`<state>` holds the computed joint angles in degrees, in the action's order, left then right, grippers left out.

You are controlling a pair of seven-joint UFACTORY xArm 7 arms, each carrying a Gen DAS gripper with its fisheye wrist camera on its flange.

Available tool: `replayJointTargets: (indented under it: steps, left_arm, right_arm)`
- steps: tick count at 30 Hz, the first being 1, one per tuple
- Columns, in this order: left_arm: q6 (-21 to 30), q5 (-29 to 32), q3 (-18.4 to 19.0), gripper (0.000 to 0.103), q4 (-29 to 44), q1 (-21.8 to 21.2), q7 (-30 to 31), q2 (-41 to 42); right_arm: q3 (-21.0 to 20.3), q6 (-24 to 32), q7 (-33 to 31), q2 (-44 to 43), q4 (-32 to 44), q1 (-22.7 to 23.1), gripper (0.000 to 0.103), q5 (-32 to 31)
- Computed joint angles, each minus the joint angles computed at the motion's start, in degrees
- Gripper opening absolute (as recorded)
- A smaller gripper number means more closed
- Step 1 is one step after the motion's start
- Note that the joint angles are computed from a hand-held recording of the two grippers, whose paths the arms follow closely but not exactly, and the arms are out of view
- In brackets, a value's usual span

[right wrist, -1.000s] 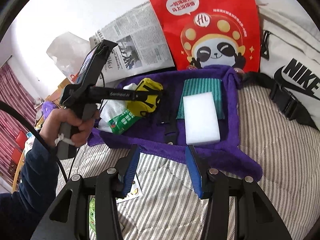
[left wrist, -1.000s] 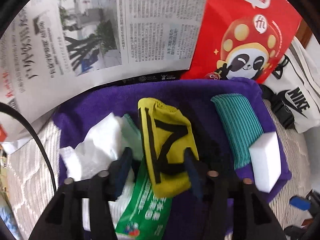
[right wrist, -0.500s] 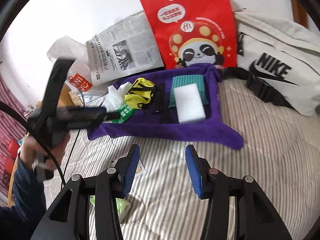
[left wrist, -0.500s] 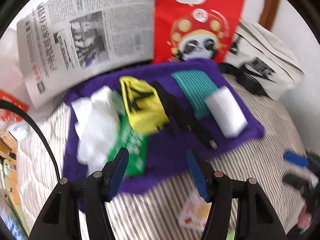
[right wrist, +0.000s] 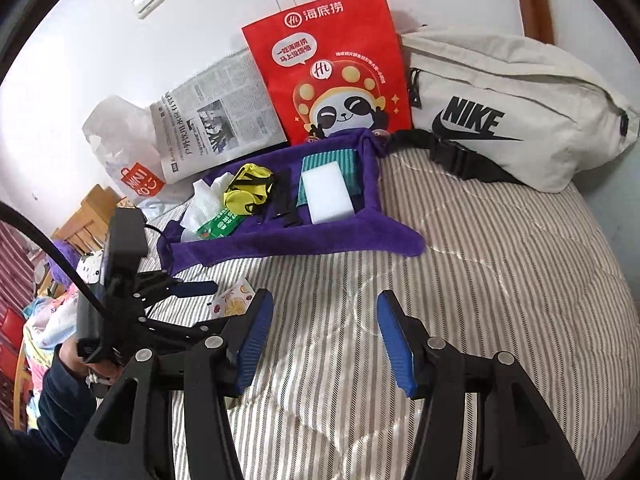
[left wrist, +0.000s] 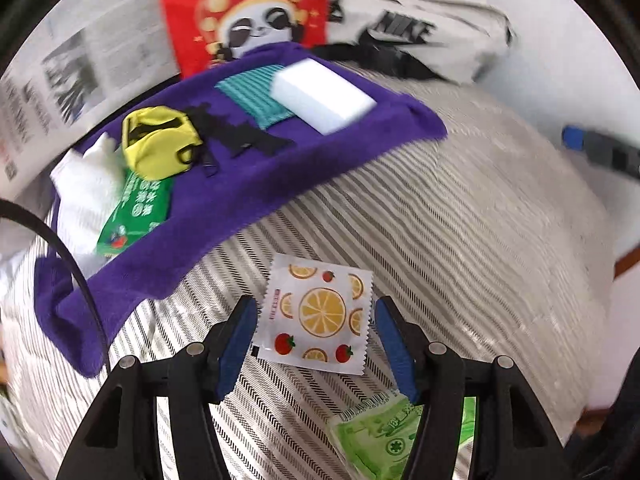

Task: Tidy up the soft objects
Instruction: 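Grasp the fruit-print wipe packet on the bed with the left gripper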

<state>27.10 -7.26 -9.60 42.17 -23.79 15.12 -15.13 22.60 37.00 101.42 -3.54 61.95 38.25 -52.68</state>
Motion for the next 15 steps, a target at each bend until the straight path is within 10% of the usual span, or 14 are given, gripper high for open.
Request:
replayJointTargets:
  steps: [4, 9, 15]
  left_arm:
    - [-1.39, 8.32, -2.52, 0.07, -0.61, 2.32, -4.06, 0.57]
    - [-0.58, -0.55, 1.54, 0.07, -0.3, -0.71, 2.45, 1.2]
    - [-0.13, -5.4, 2.0, 0.041, -0.69, -1.67, 7.79, 0.56]
  right_arm:
    - [0.32, 0.13, -0.13, -0.68, -0.6, 0.09, 0.054, -0.02]
    - [0.25, -1.27, -0.22, -0.09, -0.67, -0.15, 0.054, -0.14]
    - [-0.3, -1.56, -1.66, 1.67, 0.39, 0.73, 0.054, 0.33]
